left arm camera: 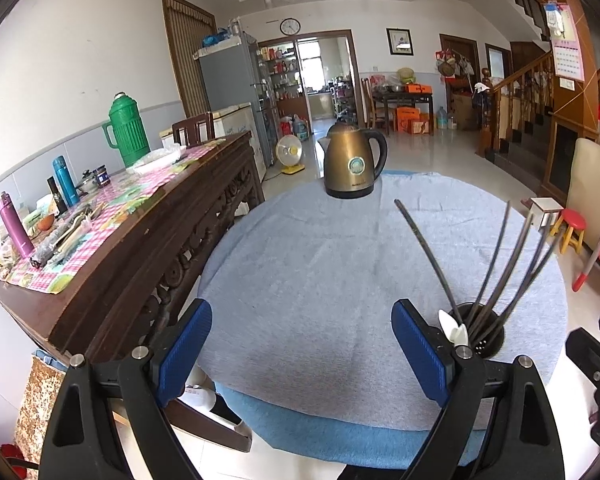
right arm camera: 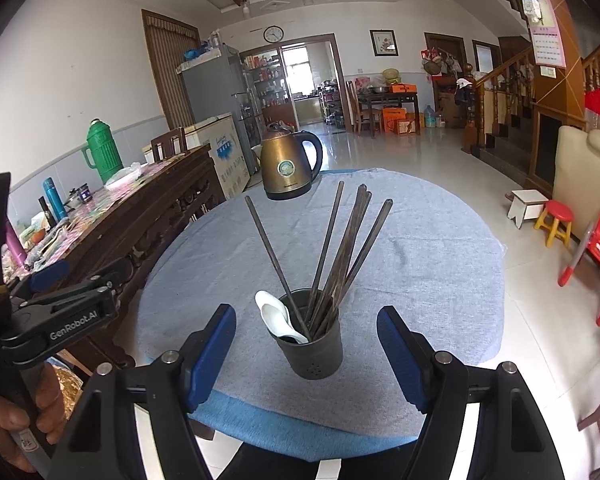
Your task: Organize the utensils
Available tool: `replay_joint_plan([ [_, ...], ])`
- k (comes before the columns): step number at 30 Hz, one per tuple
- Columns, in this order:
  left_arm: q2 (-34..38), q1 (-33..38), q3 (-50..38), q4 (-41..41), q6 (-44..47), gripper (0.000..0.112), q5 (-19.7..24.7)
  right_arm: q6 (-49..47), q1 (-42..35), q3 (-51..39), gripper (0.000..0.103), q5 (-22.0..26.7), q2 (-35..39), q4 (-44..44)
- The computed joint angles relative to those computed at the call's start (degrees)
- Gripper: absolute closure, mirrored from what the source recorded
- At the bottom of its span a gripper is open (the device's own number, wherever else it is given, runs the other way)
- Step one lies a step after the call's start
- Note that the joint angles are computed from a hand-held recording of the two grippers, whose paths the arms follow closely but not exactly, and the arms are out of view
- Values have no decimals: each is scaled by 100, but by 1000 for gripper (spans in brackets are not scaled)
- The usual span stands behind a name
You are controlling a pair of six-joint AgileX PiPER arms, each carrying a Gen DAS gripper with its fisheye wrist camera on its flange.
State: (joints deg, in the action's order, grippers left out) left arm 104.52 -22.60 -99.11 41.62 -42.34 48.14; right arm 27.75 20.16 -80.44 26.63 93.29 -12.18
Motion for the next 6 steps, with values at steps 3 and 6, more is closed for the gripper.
replay_joint_plan([
  [3,235,134,-131,-115,81,21,-202,-940,-283,171,27,-337,27,928],
  [6,662,441,-483,-662,454,21,-456,-1534,-649,435,27,-660,40,1549],
])
